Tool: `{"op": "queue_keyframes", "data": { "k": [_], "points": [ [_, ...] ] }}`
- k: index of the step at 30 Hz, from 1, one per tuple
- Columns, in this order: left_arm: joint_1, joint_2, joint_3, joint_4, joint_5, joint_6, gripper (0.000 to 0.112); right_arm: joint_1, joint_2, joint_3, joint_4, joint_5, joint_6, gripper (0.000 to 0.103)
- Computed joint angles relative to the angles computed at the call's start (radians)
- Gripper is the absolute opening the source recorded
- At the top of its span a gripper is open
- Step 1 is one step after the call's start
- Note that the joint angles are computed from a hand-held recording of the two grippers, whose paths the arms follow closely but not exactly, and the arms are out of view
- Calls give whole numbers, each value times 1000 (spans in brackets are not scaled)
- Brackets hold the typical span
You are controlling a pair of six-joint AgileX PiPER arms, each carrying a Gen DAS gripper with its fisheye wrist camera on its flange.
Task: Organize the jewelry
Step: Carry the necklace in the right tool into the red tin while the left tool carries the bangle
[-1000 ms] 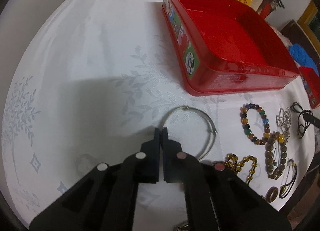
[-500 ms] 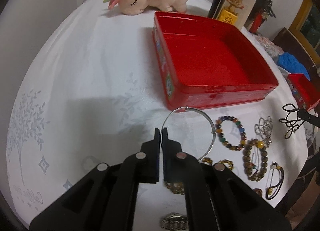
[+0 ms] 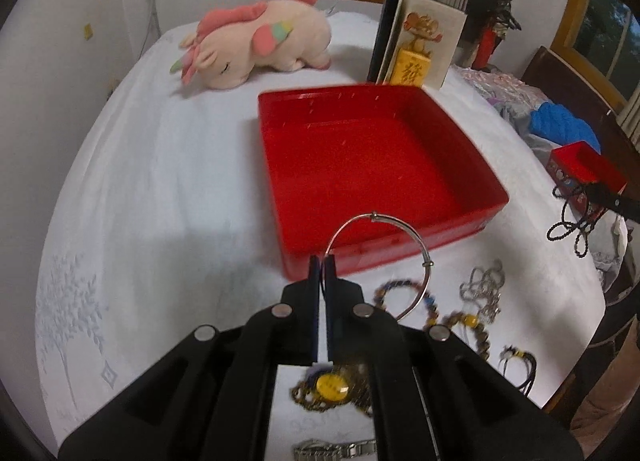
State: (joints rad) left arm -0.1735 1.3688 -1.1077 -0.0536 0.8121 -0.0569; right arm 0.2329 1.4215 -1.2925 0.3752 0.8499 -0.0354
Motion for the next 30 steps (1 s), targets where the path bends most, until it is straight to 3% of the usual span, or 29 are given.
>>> {"op": "queue_keyframes", "data": {
  "k": [7,19,24,30],
  "points": [
    [-31,149,-196,36,57,-21,1,74,162,-254,3,55,9,7],
    [-40,451,-462,62,129,-40,1,160,612,-719,-3,184,46,7],
    [-31,565,-552,75,168,-48,1,171,804,-931,-27,292,93,7],
    [-26,635,-599,67,181,-40,1,172,908,-1047,-52,367,124,7]
  ]
}}
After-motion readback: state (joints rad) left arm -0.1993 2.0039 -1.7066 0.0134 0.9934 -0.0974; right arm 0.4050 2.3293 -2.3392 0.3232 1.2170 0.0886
